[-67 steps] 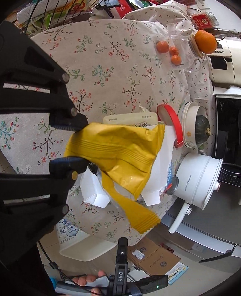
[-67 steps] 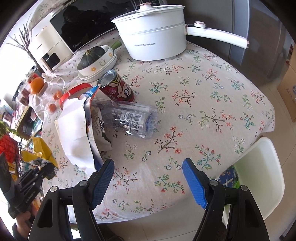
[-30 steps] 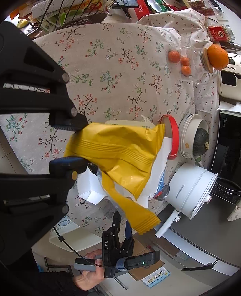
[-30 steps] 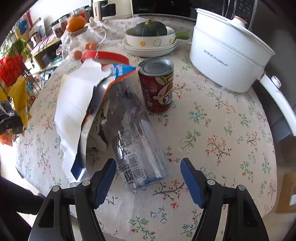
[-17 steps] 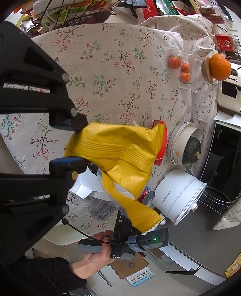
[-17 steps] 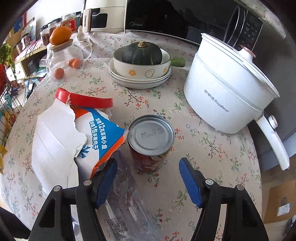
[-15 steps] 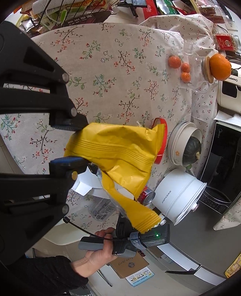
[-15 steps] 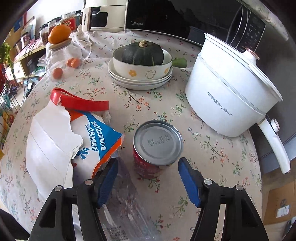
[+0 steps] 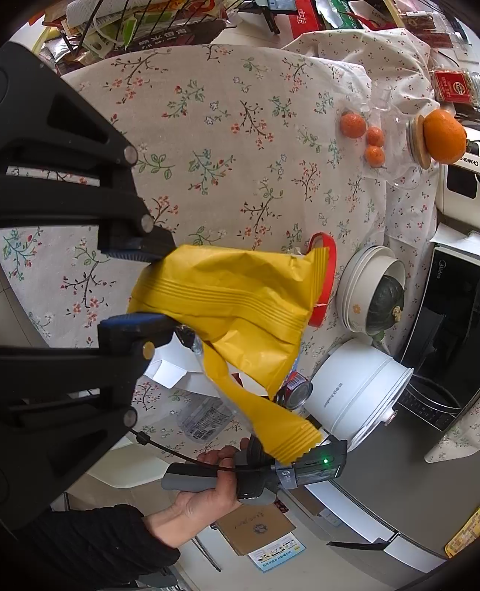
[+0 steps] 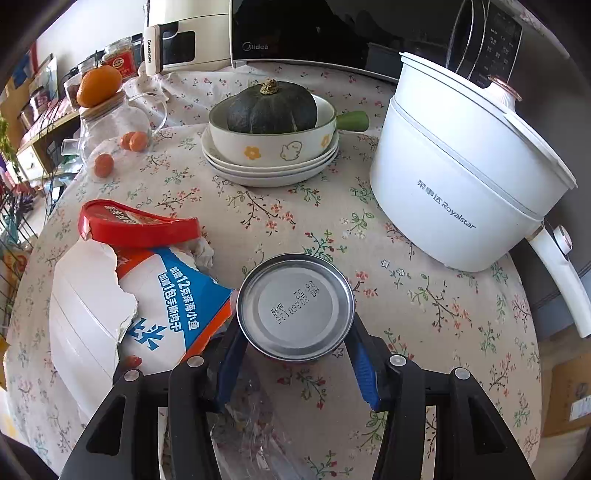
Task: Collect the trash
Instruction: 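Grasp the red can with the right tool while the left tool holds the yellow bag, then carry the yellow bag to the white bin and release it while right carries the red can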
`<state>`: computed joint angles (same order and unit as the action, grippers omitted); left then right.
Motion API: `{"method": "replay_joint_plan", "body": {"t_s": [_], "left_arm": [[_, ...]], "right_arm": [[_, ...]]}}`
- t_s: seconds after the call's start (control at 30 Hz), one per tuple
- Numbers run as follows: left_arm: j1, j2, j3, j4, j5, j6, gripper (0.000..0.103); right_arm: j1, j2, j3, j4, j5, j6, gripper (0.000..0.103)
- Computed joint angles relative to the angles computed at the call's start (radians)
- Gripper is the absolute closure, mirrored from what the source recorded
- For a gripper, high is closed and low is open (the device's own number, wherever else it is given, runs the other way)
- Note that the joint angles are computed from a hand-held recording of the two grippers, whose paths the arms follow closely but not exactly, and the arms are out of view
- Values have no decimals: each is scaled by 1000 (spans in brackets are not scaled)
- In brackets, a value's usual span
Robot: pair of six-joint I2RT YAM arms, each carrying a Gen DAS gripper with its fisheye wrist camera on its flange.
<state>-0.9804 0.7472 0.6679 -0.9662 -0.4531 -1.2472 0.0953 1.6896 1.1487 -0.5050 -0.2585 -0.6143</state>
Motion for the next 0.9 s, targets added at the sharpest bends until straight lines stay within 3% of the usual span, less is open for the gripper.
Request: {"method": "replay_joint_plan", "body": {"t_s": [0.2,0.4,0.6,0.9], "left_arm": [[0,-16,1,-13,-8,-2,78],[-37,-25,11,-25,-44,-38,78],[-141,10,50,-32,-104,-92,78],[-313,111,118,-20,-178,-169,78]], "right_arm": [[-10,-11,-10,10,-21,48,50],[-82,-141,-30,-34,-51,34,50],[-256,-295,3,-207,-174,-40,50],[-644,-403,34,-535,-363,-356,50]]}}
